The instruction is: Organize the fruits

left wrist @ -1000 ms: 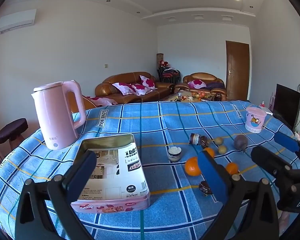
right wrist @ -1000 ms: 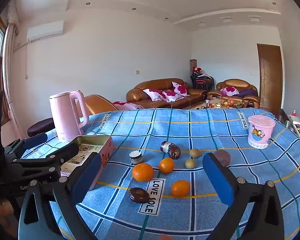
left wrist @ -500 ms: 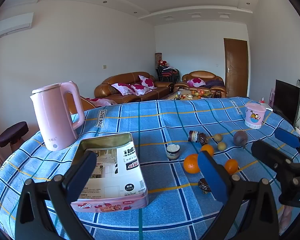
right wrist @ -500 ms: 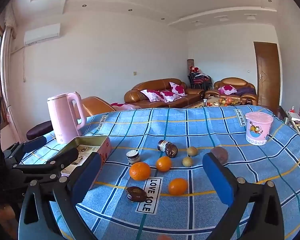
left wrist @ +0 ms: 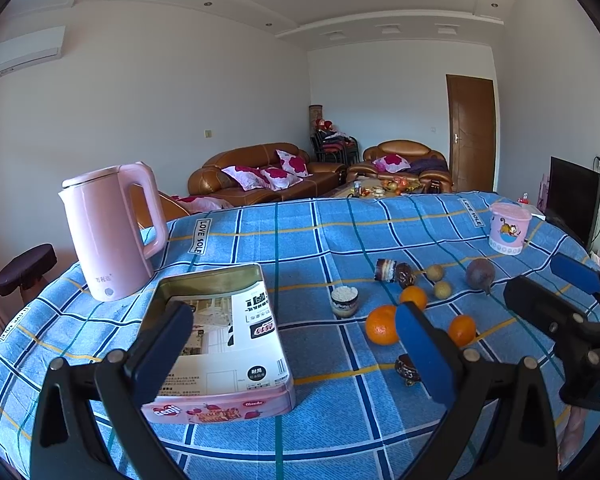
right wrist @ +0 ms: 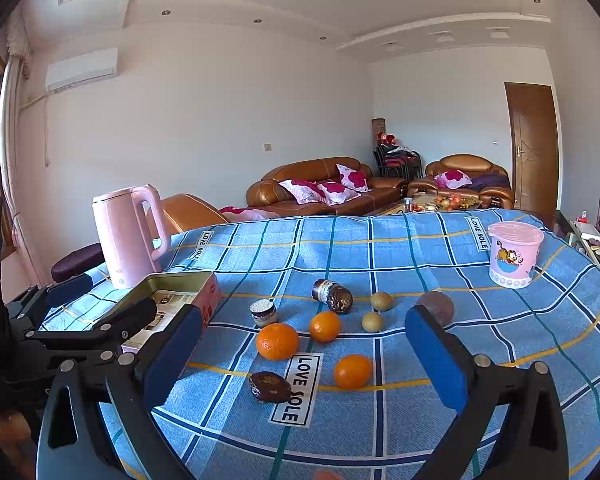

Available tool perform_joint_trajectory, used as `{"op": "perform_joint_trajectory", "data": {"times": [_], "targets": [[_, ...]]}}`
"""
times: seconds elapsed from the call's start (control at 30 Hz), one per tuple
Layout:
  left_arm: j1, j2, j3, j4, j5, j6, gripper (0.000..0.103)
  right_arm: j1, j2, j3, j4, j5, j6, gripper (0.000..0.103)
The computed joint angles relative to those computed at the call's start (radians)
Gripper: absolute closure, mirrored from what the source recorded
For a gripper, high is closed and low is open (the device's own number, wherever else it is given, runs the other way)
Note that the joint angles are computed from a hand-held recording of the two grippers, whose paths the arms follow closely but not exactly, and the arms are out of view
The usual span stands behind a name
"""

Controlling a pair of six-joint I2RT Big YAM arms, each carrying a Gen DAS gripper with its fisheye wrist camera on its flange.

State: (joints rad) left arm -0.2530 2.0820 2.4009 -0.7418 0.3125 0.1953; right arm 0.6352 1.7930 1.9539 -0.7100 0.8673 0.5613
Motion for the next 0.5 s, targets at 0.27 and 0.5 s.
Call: {"op": "perform_joint_trajectory", "data": {"times": [0.27,0.5], "targets": [[0.0,0.0,0.0,0.0,-0.001,0.001,0.0,0.0,-0.002,-0.004,0.001,0.001,0.004,0.001],[-0.001,-0.004,-0.009,0.006,-0.003,0.0,0.0,-0.001,-0.001,-0.005,-0.002,0.0,0.007,0.001]]}}
